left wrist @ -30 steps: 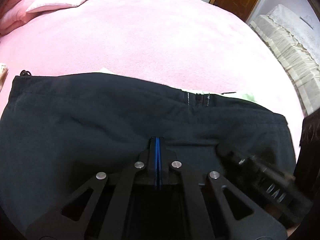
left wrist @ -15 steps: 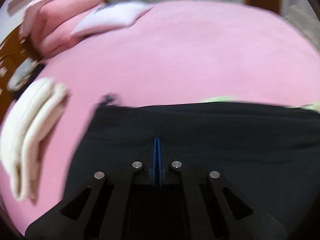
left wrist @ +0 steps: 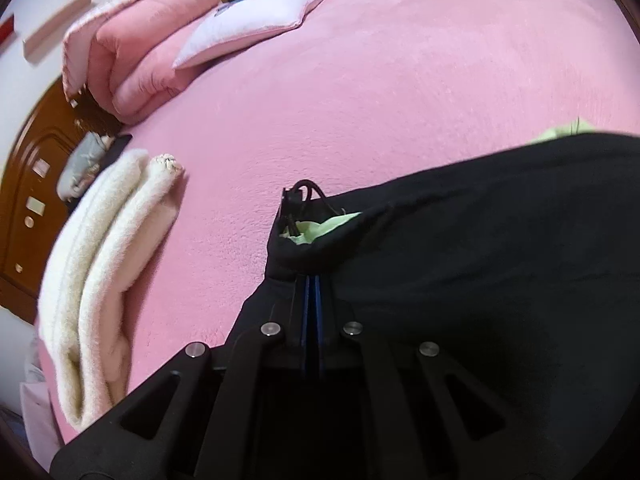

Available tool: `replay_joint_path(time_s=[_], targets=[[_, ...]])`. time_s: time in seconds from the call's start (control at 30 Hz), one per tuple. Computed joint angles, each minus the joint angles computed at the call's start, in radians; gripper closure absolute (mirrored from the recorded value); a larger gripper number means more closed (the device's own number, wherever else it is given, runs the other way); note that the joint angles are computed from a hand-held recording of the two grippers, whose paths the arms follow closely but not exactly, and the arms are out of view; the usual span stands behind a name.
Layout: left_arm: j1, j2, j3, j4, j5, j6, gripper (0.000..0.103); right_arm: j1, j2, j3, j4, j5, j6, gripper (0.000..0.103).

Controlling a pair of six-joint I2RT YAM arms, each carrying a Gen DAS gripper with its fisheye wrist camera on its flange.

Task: Fold large clothes
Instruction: 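Lift the folded jacket with both grippers and fold it over again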

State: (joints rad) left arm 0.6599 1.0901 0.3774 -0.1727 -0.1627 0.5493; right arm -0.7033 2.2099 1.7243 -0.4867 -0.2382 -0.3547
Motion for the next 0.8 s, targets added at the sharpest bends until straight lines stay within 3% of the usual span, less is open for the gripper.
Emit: replay_joint_path(time_s=[0.13, 0.2, 0.3, 0.37, 0.57, 0.67, 0.8], targets=[[-0.042, 0.095, 0.013, 0.082, -0.025, -0.04, 0.102, 0.069, -0.082, -0.033, -0.079, -0.085, 0.017, 0.1], [-0.021, 0.099, 0.018, 0.071, 0.005, -0.04, 0.102, 0.158, -0.119, -0.067, -0.11, -0.099, 0.062, 0.1], [0.01, 0.095, 0.034, 0.045, 0.04, -0.032, 0.102, 0.264, -0.129, -0.075, -0.251, -0.162, 0.094, 0.1], [0.001, 0.026, 0.013, -0.006, 0.035, -0.039, 0.102, 0.331, -0.164, -0.168, -0.277, -0.194, 0.115, 0.1], [0.001, -0.023, -0.002, -0.039, 0.037, -0.043, 0.102, 0.431, -0.241, -0.451, -0.255, -0.149, 0.154, 0.1], [0.034, -0.029, 0.001, -0.054, 0.072, -0.037, 0.102, 0.48, -0.269, -0.555, -0.174, -0.081, 0.178, 0.1], [0.049, -0.072, 0.032, -0.163, 0.078, -0.013, 0.102, 0.64, -0.231, -0.489, -0.229, 0.038, 0.265, 0.1]])
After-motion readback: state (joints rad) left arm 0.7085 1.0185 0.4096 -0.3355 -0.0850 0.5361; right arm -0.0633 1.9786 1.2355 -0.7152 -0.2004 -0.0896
